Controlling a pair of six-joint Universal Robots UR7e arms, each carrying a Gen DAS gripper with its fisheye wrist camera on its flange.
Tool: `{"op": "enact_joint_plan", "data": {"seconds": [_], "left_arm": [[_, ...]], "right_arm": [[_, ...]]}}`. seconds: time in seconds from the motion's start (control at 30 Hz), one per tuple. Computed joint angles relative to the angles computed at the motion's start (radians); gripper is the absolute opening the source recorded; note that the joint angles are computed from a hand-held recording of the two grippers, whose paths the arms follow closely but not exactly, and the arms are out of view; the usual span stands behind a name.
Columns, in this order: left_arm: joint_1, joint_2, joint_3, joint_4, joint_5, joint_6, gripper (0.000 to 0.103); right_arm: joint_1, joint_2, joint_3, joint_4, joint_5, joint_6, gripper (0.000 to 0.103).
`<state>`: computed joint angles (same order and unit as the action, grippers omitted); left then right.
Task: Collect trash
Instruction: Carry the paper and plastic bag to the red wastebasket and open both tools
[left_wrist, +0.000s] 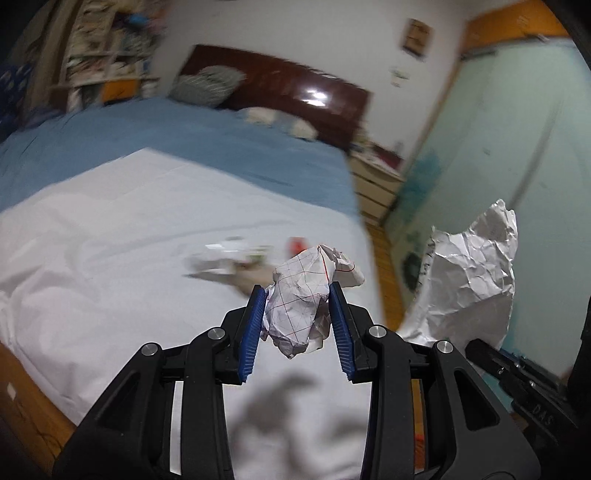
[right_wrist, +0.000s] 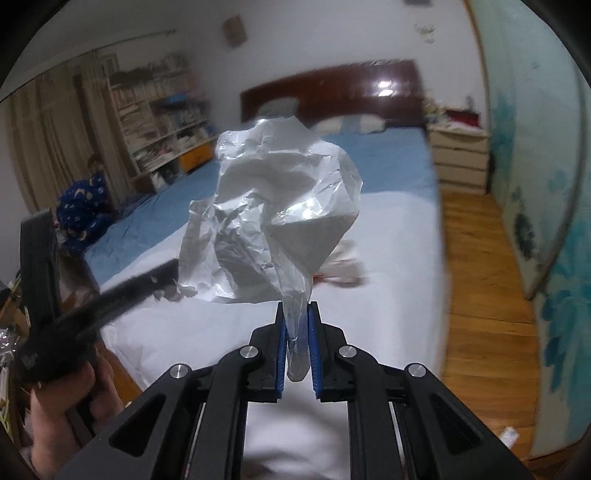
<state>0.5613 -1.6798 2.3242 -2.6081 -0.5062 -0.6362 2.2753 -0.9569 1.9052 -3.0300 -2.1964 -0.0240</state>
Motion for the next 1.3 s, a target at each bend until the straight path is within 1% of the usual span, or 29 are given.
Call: {"op": "enact_joint_plan", "data": {"seconds": [0.03,0.07,0.1,0.13,0.17,0.2,0.27,0.3,0.33,0.4,0.47,0.53,0.57,0.6,0.67,0.7,0.77,0.8,0.87,0.9,0.93,0.97,1.0,1.07,1.1,1.13,1.2,1.27,1.3], "left_arm": [[-0.023,0.027,-0.01,0.004,-0.004,-0.009,0.035],[-0.046,0.069,-0.027,-0.011,-0.017,-0.007,0.035],[-0.065,0.114,-0.045,-0.033,-0.036,0.003,0.035],[-0.088,0.181,-0.074,-0.072,-0.066,0.028,0.035],[-0.104,0.242,-0.102,-0.111,-0.096,0.056,0.035],[-0.117,0.309,-0.134,-0.156,-0.136,0.085,0.035],[-0.134,0.417,-0.186,-0.218,-0.21,0.129,0.035],[-0.14,0.478,-0.22,-0.245,-0.249,0.148,0.035],[-0.141,0.517,-0.245,-0.255,-0.278,0.159,0.035],[-0.151,0.622,-0.301,-0.267,-0.347,0.159,0.035],[-0.152,0.689,-0.345,-0.244,-0.399,0.154,0.035],[-0.15,0.755,-0.388,-0.206,-0.447,0.143,0.035],[-0.148,0.783,-0.409,-0.174,-0.463,0.138,0.035],[-0.146,0.816,-0.431,-0.128,-0.475,0.13,0.035],[-0.138,0.86,-0.463,-0.038,-0.49,0.116,0.036],[-0.132,0.883,-0.475,0.013,-0.501,0.12,0.036],[-0.12,0.903,-0.478,0.086,-0.523,0.122,0.036],[-0.111,0.914,-0.483,0.13,-0.533,0.117,0.036],[-0.085,0.939,-0.5,0.214,-0.562,0.101,0.036],[-0.079,0.957,-0.517,0.284,-0.574,0.074,0.036],[-0.063,0.979,-0.541,0.358,-0.601,0.044,0.036],[-0.048,0.99,-0.556,0.391,-0.635,0.032,0.036],[-0.035,1.0,-0.561,0.392,-0.662,0.022,0.036],[-0.025,1.022,-0.583,0.431,-0.659,0.022,0.036],[-0.019,1.035,-0.593,0.447,-0.661,0.025,0.036],[-0.011,1.054,-0.608,0.475,-0.676,0.026,0.036],[0.001,1.091,-0.642,0.54,-0.7,0.036,0.036],[-0.005,1.124,-0.668,0.582,-0.7,0.035,0.044],[-0.004,1.14,-0.683,0.617,-0.694,0.034,0.048]], "right_arm": [[-0.003,-0.061,0.041,-0.002,-0.014,-0.008,0.013],[-0.008,-0.142,0.089,0.001,-0.049,-0.025,0.013],[-0.007,-0.195,0.12,0.009,-0.077,-0.028,0.013],[-0.015,-0.251,0.149,0.017,-0.091,-0.038,0.013],[-0.026,-0.333,0.186,0.043,-0.13,-0.047,0.013],[-0.033,-0.379,0.206,0.055,-0.148,-0.052,0.013],[-0.057,-0.523,0.262,0.11,-0.209,-0.055,0.013],[-0.067,-0.567,0.276,0.128,-0.223,-0.055,0.013],[-0.084,-0.637,0.3,0.163,-0.246,-0.046,0.013],[-0.124,-0.749,0.337,0.219,-0.253,-0.031,0.013],[-0.169,-0.872,0.378,0.291,-0.263,-0.016,0.013],[-0.22,-0.95,0.406,0.307,-0.243,-0.034,0.013],[-0.258,-1.009,0.432,0.329,-0.23,-0.04,0.013],[-0.287,-1.041,0.446,0.347,-0.214,-0.042,0.013],[-0.385,-1.128,0.484,0.393,-0.147,-0.058,0.013],[-0.421,-1.143,0.497,0.395,-0.121,-0.067,0.013],[-0.52,-1.201,0.529,0.419,-0.052,-0.098,0.013],[-0.541,-1.203,0.54,0.425,-0.067,-0.109,0.013],[-0.658,-1.231,0.56,0.428,-0.004,-0.175,0.013],[-0.685,-1.236,0.569,0.432,0.002,-0.185,0.013],[-0.734,-1.244,0.58,0.447,0.026,-0.2,0.013],[-0.753,-1.233,0.591,0.437,0.046,-0.197,0.013],[-0.815,-1.249,0.604,0.46,0.072,-0.215,0.013],[-0.892,-1.257,0.628,0.463,0.11,-0.248,0.013],[-0.899,-1.237,0.638,0.446,0.106,-0.243,0.013],[-0.924,-1.236,0.653,0.438,0.113,-0.248,0.013],[-0.997,-1.245,0.673,0.438,0.14,-0.285,0.013],[-1.058,-1.245,0.7,0.419,0.169,-0.319,0.013],[-1.069,-1.244,0.707,0.415,0.175,-0.321,0.013]]}}
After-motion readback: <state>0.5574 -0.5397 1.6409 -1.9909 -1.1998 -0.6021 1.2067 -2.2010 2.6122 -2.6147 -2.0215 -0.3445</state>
